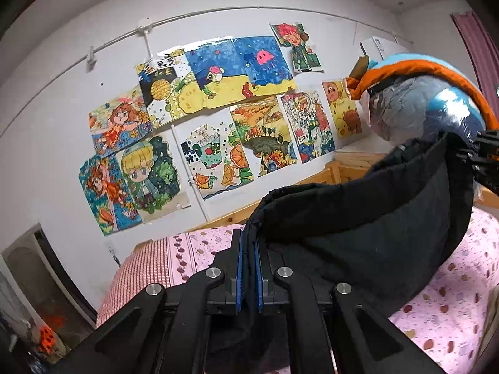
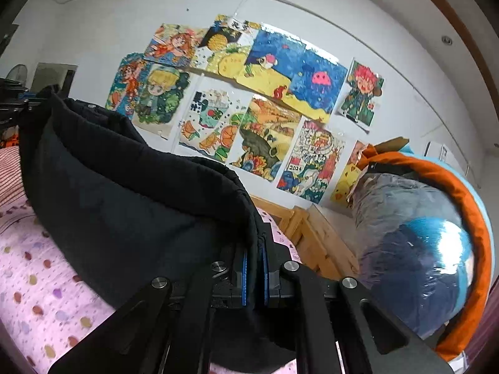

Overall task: Fold large clothes
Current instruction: 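Grasp the jacket edge with both grippers and lift it up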

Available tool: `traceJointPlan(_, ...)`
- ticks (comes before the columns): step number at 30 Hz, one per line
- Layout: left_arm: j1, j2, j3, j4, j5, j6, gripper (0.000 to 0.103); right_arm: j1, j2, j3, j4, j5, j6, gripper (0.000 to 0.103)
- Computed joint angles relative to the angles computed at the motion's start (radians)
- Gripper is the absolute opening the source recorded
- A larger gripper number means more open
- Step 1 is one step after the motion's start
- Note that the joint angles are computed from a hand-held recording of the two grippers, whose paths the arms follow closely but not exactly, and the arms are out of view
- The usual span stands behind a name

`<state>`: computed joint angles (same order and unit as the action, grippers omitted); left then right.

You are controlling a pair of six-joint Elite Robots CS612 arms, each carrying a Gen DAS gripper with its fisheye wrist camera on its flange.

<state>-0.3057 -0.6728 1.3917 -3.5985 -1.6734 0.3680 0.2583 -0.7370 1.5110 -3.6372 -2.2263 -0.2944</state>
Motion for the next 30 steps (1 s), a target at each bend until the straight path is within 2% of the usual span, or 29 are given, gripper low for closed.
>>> traceJointPlan(13,-0.012,0.101,-0.188,0.105,0.051,0.039,0.007,-0.051,0.124,-0.184,0.036,0.029,0.059,0.006)
traceJointPlan(18,-0.018,0.149,-0.282,0.166,0.086,0.041,0.007,-0.071,0.182,-0.287,0.098,0.054,0.069,0.006)
traceJointPlan(22,-0.021,0.198,-0.385,0.249,0.106,0.027,0.007,-0.085,0.226,-0.373,0.153,0.061,0.074,0.006)
traceJointPlan(30,-0.024,0.333,-0.672,0.492,0.141,-0.052,0.007,-0.107,0.335,-0.584,0.274,0.062,0.051,0.006)
